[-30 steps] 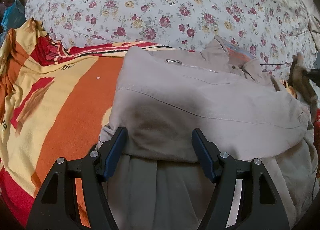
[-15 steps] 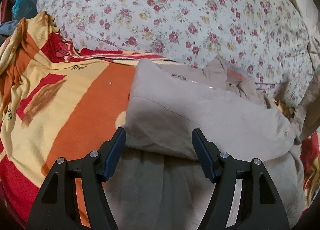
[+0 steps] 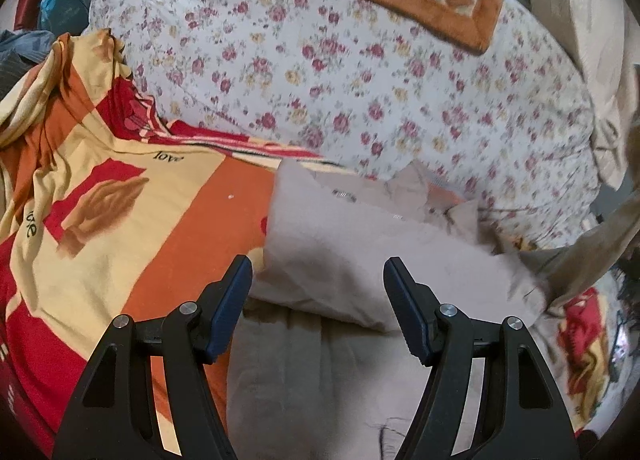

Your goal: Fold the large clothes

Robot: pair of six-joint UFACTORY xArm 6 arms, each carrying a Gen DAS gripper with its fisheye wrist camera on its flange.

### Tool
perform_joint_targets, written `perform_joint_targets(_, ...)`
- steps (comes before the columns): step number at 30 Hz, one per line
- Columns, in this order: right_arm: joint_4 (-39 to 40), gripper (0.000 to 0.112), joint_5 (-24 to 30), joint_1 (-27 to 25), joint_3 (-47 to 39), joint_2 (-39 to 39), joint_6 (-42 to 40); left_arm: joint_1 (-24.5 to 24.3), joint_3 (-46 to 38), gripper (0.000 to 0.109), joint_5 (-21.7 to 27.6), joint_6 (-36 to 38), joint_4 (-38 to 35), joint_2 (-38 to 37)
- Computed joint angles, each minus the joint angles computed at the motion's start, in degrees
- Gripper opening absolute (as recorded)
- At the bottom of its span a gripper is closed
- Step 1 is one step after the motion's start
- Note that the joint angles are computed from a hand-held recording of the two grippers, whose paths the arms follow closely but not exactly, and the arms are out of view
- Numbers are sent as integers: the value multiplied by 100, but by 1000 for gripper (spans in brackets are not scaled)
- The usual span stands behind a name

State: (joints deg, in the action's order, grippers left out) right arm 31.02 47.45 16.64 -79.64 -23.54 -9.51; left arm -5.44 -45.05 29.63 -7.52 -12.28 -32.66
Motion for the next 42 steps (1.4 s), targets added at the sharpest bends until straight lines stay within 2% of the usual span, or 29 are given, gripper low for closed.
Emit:
perform_joint_targets(5, 274, 7, 368, 501, -708, 1005, -194, 90, 0, 69, -123, 753, -1181, -15)
perform_joint_targets(9, -382, 7, 684, 835, -1373, 2101, 447, 145, -61, 78, -74, 1007, -1566, 128)
perform_joint_targets(11, -558, 8, 535, 887, -1271, 2235, 649, 162, -89, 78, -29, 1051, -1624, 185)
perform_joint_targets(14, -790, 10, 177, 878, -751, 1981, 703, 174, -164, 79, 90, 1037, -1652, 331)
perform_joint_targets(15, -911, 14, 47, 857, -530, 1826, 742, 174, -197, 79, 163, 1042, -1736, 387)
perform_joint_targets(17, -981, 34, -276, 779, 117, 1333, 705, 164, -263, 81, 295, 1092, -1918, 477)
perform_joint_targets(18, -1134, 55, -407, 778, 379, 1083, 780, 137, -295, 82, 340, 1100, -1984, 530)
perform_joint_targets(19, -1391, 71, -696, 769, 797, 743, 862, 95, -310, 83, 343, 1052, -1969, 573)
perform_joint_targets(21, -2245, 78, -1307, 784, 1654, 102, 1254, 9, -353, 83, 338, 875, -1833, 670)
perform_joint_targets(22, -2743, 78, -1391, 775, 1976, -164, 1518, -46, -407, 83, 354, 758, -1741, 762)
perform_joint_targets(26, -4539, 78, -1121, 639, 2956, -965, 2650, -253, -628, 83, 417, 425, -1558, 1123)
perform_joint_targets(30, -5229, 78, -685, 332, 3407, -1155, 2958, -541, -848, 83, 358, 100, -1197, 1440)
perform_joint_targets(32, -5144, 78, -677, 118, 3582, -1199, 2817, -664, -1033, 83, 407, -51, -1024, 1644)
perform_joint_targets(36, -4500, 76, -783, -203, 3565, -889, 2403, -762, -1399, 82, 532, -153, -1085, 2049)
perform_joint_targets(37, -4371, 76, -804, -239, 3514, -764, 2272, -780, -1467, 77, 533, -173, -1087, 2125)
perform_joint_targets(38, -4317, 76, -847, -249, 3473, -659, 2190, -796, -1544, 65, 549, -168, -1096, 2212)
perform_joint_targets(39, -4316, 70, -889, -267, 3396, -493, 2126, -808, -1651, 57, 615, -114, -1136, 2314)
perform_joint_targets(40, -4411, 51, -877, -248, 3363, -408, 2206, -817, -1793, 37, 735, -22, -1220, 2436)
perform_joint_targets(41, -4496, 40, -832, -238, 3302, -279, 2309, -821, -1918, 22, 851, 33, -1286, 2535)
perform_joint_targets(42, -4341, 27, -802, -283, 3226, -142, 2265, -828, -2026, 18, 917, 49, -1328, 2603)
